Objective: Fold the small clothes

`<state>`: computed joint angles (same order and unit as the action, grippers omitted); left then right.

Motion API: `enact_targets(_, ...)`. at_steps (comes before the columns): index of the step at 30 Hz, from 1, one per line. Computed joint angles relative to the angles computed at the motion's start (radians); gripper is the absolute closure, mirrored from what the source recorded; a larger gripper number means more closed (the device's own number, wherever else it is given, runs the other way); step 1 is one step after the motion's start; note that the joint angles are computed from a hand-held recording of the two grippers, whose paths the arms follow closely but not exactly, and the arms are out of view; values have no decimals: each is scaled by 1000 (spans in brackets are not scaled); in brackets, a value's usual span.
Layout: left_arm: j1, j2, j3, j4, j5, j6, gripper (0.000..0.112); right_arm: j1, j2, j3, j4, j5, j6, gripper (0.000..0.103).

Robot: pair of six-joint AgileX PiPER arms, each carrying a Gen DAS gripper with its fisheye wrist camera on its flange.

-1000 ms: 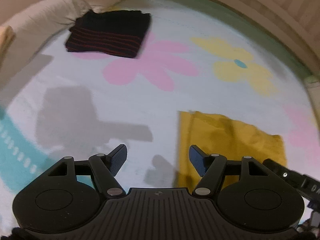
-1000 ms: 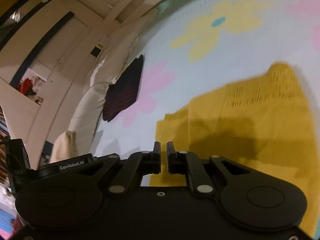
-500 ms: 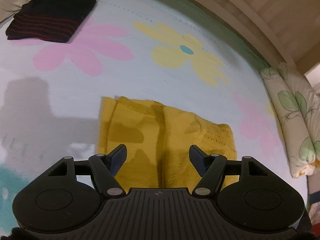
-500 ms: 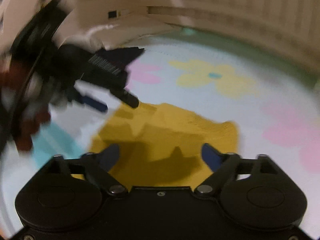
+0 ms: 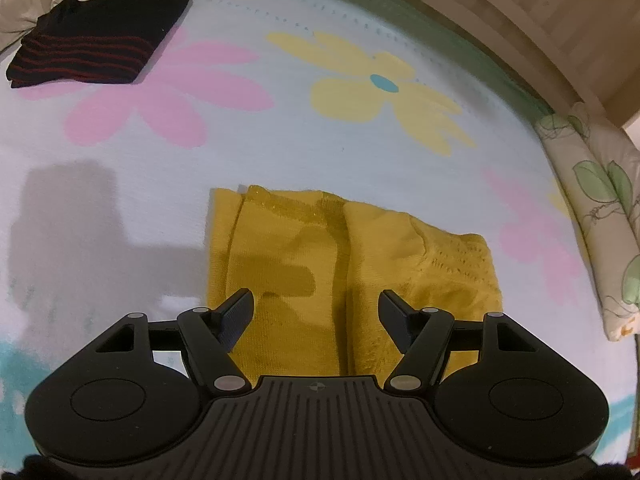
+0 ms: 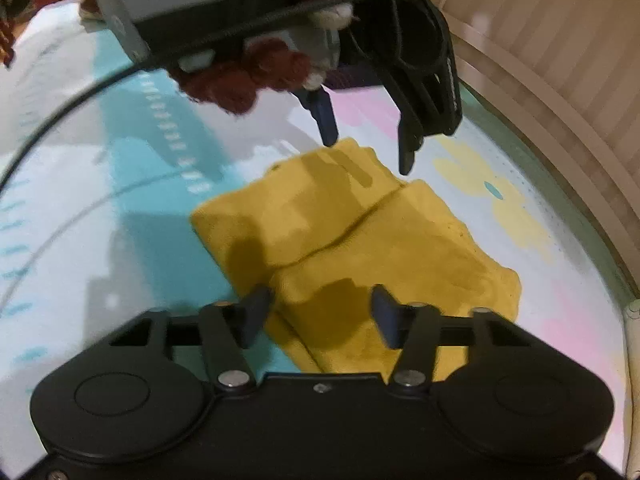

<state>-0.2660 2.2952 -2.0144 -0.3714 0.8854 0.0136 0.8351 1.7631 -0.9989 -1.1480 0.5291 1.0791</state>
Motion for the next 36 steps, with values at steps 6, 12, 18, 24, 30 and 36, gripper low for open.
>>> enact_targets(6, -6, 30, -24, -59, 14, 24, 45, -40, 9, -4, 1, -2, 48, 52)
enact_targets(12, -15, 69, -69, -88, 36, 1, 44, -3, 20, 10, -8, -33, -44, 55)
enact_targets(18, -29, 112, -140, -78, 72, -15, 44, -139, -56, 22, 268, -178, -150, 93)
enact_targets(24, -41, 163, -207, -95, 107, -38, 33, -277, -179, 83, 328, -275, -51, 93)
enact_targets(30, -54, 189, -230, -133, 106, -34, 26, -323, -214, 119, 476, -315, -169, 93)
enact_targets(36, -64, 135, -126, -112, -18, -91, 100, -306, -226, 136, 521, -324, -233, 93)
